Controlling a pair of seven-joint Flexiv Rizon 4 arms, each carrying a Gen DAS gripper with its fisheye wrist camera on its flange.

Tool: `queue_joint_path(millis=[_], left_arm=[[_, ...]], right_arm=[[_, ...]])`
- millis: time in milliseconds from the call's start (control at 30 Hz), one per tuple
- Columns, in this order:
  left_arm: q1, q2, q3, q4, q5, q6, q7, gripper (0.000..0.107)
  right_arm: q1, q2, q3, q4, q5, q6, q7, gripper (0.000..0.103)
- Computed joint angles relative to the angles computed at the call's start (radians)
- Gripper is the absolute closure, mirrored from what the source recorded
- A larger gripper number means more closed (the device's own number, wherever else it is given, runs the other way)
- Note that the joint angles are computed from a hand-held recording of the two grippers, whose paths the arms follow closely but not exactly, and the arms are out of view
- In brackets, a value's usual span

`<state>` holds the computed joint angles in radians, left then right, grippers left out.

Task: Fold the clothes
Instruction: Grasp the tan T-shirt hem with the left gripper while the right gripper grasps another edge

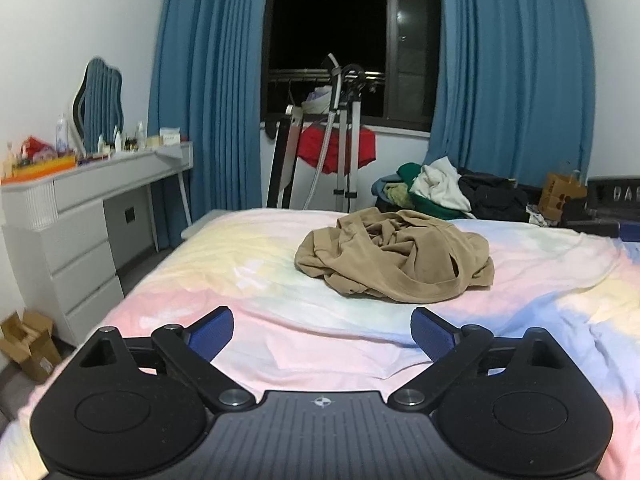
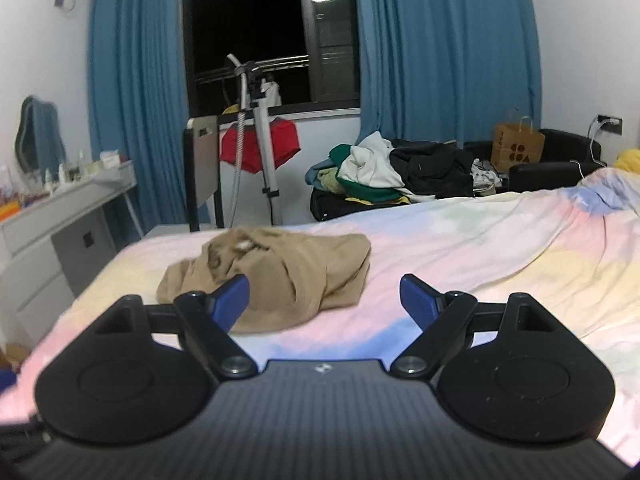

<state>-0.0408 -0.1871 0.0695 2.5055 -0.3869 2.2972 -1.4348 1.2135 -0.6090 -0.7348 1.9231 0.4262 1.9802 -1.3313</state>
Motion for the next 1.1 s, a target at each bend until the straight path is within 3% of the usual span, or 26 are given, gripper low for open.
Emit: queue_joint_path(millis=[167, 333, 467, 600, 633, 800, 933, 1000, 1100], left_arm=[[0.014, -0.057, -0.009, -0.128, -0.008, -0.134, 0.024, 0.018], [-0.088, -0.226, 0.053, -0.385, -0.194, -0.26, 0.174, 0.024], [-0.221, -0.422, 0.213, -0.65, -0.374, -0.41, 0.249, 0.034], [-0.307, -0.62, 0.421, -0.889, -0.449, -0.615, 0.149, 0.041], [-0.303, -0.656, 0.444, -0.936, -0.446, -0.652, 0.12, 0.042], [-0.253, -0.716, 0.427, -1.024, -0.37, -0.681, 0.092, 0.055], [-0.244, -0.731, 0.423, -1.039, -0.305, -0.652, 0.068, 0.086], [-0.201, -0.687, 0.341, -0.994, -0.27, -0.585, 0.072, 0.099], [-0.119, -0.592, 0.207, -0.886, -0.163, -0.457, 0.078, 0.101]], right_arm=[[-0.094, -0.041, 0.081, -0.038, 0.013, 0.021, 0.03, 0.019], [-0.171, -0.069, 0.138, -0.048, -0.002, -0.018, 0.077, 0.019], [-0.231, -0.102, 0.163, -0.07, -0.019, 0.01, 0.111, 0.019], [-0.316, -0.133, 0.228, -0.124, -0.045, -0.027, 0.166, 0.019], [-0.343, -0.138, 0.252, -0.137, -0.061, -0.042, 0.186, 0.019], [-0.437, -0.16, 0.345, -0.169, -0.152, -0.065, 0.271, 0.019], [-0.452, -0.181, 0.358, -0.183, -0.204, -0.067, 0.303, 0.019], [-0.443, -0.178, 0.349, -0.17, -0.214, -0.05, 0.304, 0.019], [-0.422, -0.17, 0.334, -0.145, -0.202, -0.009, 0.285, 0.019]])
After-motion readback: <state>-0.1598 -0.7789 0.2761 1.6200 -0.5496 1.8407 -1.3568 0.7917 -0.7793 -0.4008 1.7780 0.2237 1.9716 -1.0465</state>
